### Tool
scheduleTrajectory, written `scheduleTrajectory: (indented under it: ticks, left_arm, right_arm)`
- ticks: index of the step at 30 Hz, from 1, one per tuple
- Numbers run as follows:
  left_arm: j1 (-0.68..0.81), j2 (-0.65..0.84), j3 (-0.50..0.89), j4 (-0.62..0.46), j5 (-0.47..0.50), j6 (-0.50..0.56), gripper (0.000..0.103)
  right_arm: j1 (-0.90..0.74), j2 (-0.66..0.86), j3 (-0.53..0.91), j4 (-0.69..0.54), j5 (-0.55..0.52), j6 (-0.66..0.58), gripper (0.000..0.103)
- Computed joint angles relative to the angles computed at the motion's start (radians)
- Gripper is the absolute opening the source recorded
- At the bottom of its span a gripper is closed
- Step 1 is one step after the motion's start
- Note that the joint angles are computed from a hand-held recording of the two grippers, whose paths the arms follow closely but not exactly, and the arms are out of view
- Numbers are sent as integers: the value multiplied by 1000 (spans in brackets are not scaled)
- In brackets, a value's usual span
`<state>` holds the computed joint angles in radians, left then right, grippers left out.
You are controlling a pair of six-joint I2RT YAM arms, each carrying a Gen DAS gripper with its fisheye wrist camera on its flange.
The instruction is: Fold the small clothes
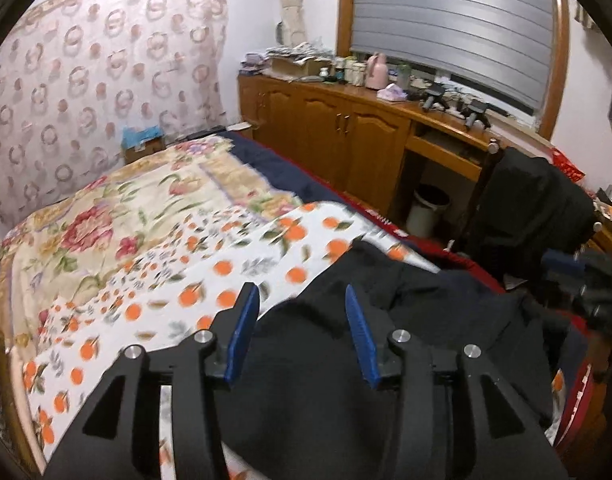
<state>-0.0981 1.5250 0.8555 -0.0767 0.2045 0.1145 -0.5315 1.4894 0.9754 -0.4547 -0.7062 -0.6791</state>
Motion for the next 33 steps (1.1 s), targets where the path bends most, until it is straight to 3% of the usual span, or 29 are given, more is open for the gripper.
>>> scheduleTrajectory:
  ticks: [6,13,24,30,33]
  left_arm:
    - [87,-31,-112,10,7,39,44]
    - [168,12,-219,78,33,72,44]
    - [177,72,-266,183,46,87,44]
    - [182,83,-278,209,63,76,49]
    - [167,77,-284,208,44,82,58]
  right_arm:
    - [136,26,84,-1,21,-6,38]
    - [339,175,219,-61,93,31,39]
    - [492,251,281,-105,169,79,39]
    - [510,268,279,-107,195,97,39]
    - [526,269,269,-98,216,99,39]
